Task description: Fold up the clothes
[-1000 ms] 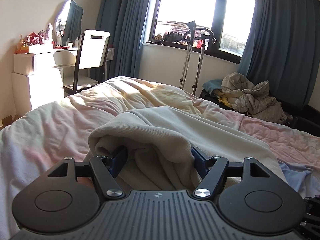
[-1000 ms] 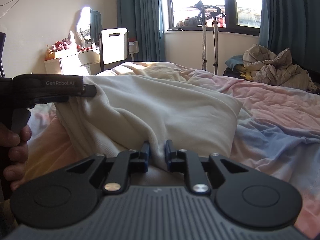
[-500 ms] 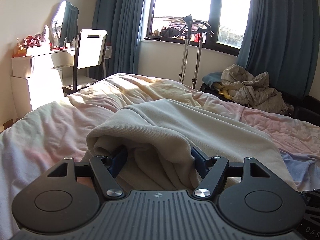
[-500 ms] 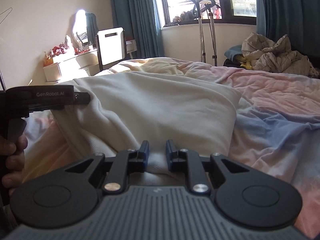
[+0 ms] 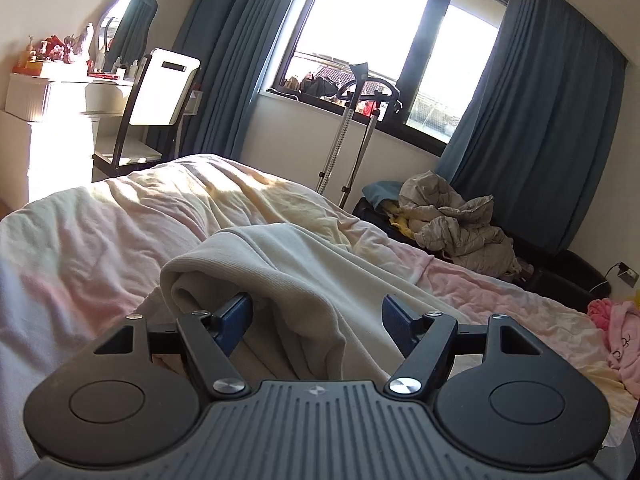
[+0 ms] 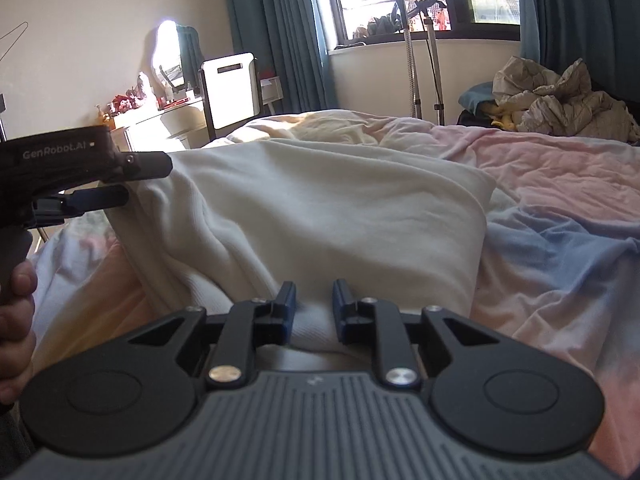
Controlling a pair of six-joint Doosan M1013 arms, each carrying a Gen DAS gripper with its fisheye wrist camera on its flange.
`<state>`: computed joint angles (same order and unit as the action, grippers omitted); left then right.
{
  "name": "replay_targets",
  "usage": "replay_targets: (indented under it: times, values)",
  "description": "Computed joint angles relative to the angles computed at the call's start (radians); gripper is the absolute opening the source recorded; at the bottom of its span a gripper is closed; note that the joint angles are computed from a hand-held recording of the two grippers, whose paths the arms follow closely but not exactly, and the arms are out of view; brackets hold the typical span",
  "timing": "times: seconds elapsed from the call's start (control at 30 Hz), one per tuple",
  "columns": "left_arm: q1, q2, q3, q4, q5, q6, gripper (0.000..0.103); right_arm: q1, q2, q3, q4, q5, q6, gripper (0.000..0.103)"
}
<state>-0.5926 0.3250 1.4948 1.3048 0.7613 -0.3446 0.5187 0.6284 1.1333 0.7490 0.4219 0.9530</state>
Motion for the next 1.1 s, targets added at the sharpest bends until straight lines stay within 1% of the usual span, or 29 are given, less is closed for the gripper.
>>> replay_targets:
  times: [0.03, 0.1, 0.17, 0.2, 0.23, 0.3, 0.37, 0.47, 0.57, 0.67, 0.7, 0.77, 0.87, 0.97, 1.0, 1.1]
  values:
    - [-0.002, -0.009, 0.008, -0.009, -0.014, -0.020, 0.075, 0.000, -0.001, 0.002, 0.008, -0.002, -0.011, 0.021]
    - [0.002, -0.024, 0.022, -0.074, -0.058, -0.043, 0.079, 0.000, 0.000, 0.002, 0.010, -0.003, -0.013, 0.021]
    - [-0.002, -0.025, 0.022, -0.129, -0.039, -0.063, 0.080, 0.000, 0.002, 0.000, 0.015, -0.003, -0.006, 0.021]
    - [-0.005, -0.024, 0.023, -0.131, -0.025, -0.085, 0.080, -0.001, 0.002, 0.001, 0.020, -0.004, -0.005, 0.021]
    - [-0.003, -0.024, 0.025, -0.131, -0.027, -0.102, 0.081, -0.001, 0.001, 0.002, 0.025, -0.004, -0.006, 0.021]
    - [0.013, -0.028, 0.029, -0.187, -0.079, -0.103, 0.081, -0.001, 0.000, 0.004, 0.033, -0.005, -0.006, 0.021]
    - [0.027, -0.030, 0.038, -0.229, -0.123, -0.132, 0.081, -0.001, 0.000, 0.005, 0.033, -0.005, -0.002, 0.021]
    - [0.045, -0.032, 0.049, -0.307, -0.148, -0.176, 0.081, -0.001, -0.002, 0.008, 0.039, -0.010, -0.005, 0.021]
    - [0.057, -0.039, 0.070, -0.324, -0.144, -0.289, 0.079, -0.002, -0.002, 0.011, 0.052, -0.012, -0.010, 0.021]
    - [0.066, -0.043, 0.083, -0.339, -0.124, -0.366, 0.079, -0.004, -0.001, 0.010, 0.066, -0.011, -0.011, 0.021]
    - [0.071, -0.044, 0.088, -0.340, -0.131, -0.384, 0.079, -0.005, 0.000, 0.010, 0.070, -0.009, -0.011, 0.021]
    - [0.094, -0.040, 0.097, -0.358, -0.173, -0.435, 0.079, -0.006, -0.001, 0.011, 0.079, -0.007, -0.006, 0.021]
    - [0.118, -0.024, 0.093, -0.347, -0.201, -0.474, 0.078, -0.009, -0.002, 0.013, 0.107, -0.005, -0.010, 0.022]
    - [0.125, 0.001, 0.067, -0.323, -0.202, -0.428, 0.078, -0.012, -0.001, 0.011, 0.130, 0.003, 0.000, 0.022]
    - [0.127, 0.007, 0.062, -0.311, -0.202, -0.432, 0.078, -0.014, -0.001, 0.009, 0.139, 0.007, 0.002, 0.022]
    - [0.139, 0.018, 0.062, -0.260, -0.236, -0.487, 0.078, -0.023, -0.001, 0.007, 0.182, 0.014, -0.001, 0.022]
